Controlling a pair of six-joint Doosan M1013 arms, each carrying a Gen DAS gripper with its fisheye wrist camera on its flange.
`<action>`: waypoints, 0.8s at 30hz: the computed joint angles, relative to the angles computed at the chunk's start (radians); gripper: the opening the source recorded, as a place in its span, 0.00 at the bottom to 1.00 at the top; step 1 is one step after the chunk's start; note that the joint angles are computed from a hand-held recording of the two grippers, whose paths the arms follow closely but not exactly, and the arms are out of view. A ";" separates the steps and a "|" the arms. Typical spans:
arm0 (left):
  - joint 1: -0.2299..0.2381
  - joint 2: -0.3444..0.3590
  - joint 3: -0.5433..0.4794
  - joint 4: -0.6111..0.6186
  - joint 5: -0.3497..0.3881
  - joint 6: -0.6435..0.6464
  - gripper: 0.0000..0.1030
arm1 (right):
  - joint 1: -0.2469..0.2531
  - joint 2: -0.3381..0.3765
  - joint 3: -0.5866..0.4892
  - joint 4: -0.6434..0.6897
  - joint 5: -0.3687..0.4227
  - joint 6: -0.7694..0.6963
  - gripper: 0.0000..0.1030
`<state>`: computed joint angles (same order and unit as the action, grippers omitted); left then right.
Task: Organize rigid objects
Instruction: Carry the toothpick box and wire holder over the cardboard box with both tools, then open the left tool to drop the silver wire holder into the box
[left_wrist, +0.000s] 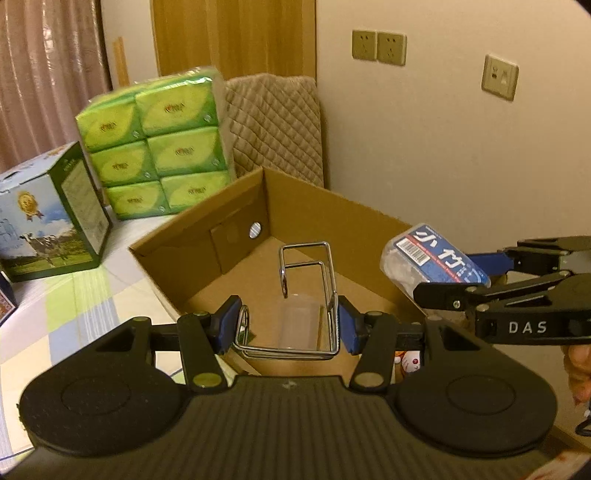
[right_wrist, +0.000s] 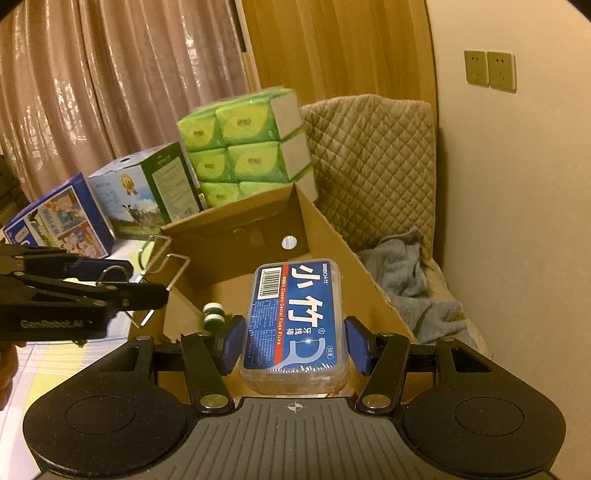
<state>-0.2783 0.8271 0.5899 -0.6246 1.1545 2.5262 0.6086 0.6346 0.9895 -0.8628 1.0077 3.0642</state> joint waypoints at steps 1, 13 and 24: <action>-0.002 0.002 -0.002 0.005 0.004 -0.001 0.48 | -0.002 -0.001 0.002 0.002 -0.002 0.002 0.53; -0.016 0.015 -0.006 0.038 0.029 -0.002 0.48 | -0.009 -0.014 0.036 0.014 -0.027 0.040 0.53; -0.019 0.011 0.006 0.045 0.026 -0.008 0.48 | -0.010 -0.019 0.039 0.010 -0.029 0.051 0.53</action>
